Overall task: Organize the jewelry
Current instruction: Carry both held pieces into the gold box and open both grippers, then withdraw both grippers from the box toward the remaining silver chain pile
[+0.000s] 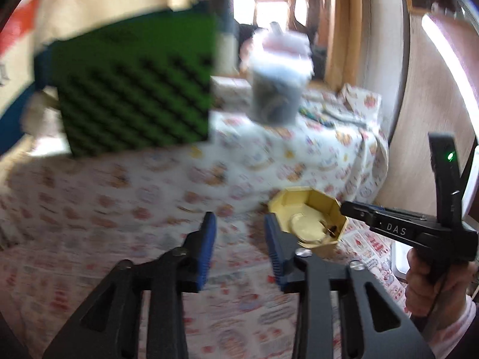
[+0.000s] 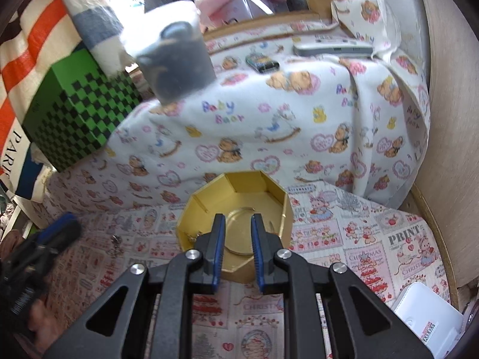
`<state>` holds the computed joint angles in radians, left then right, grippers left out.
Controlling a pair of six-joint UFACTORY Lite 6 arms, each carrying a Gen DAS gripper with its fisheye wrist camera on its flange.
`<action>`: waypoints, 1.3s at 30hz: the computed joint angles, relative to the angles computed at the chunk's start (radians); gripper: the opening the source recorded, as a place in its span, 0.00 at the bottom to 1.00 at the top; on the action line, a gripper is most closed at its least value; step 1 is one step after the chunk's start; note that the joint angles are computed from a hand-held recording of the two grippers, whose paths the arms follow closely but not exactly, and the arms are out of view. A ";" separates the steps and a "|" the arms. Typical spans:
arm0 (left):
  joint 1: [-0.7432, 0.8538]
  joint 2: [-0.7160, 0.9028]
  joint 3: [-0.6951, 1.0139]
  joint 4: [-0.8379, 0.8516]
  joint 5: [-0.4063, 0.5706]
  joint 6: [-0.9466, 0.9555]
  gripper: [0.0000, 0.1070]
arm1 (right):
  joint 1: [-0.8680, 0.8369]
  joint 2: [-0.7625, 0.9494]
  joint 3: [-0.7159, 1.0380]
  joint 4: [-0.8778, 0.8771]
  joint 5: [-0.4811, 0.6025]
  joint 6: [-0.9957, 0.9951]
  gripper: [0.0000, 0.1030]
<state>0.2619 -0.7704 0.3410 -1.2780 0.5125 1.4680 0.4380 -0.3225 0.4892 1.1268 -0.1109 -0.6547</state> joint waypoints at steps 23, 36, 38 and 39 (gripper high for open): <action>0.656 0.268 0.097 -0.120 0.432 0.360 0.65 | 0.181 -0.036 -0.020 0.069 -0.162 -0.042 0.18; 0.744 0.365 0.131 -0.230 0.384 0.431 0.72 | 0.348 0.118 0.085 0.145 -0.213 -0.093 0.28; 0.725 0.406 0.152 -0.225 0.359 0.431 0.72 | 0.372 0.173 0.132 0.176 -0.210 -0.115 0.31; 0.717 0.418 0.154 -0.228 0.342 0.433 0.72 | 0.381 0.199 0.154 0.179 -0.206 -0.111 0.32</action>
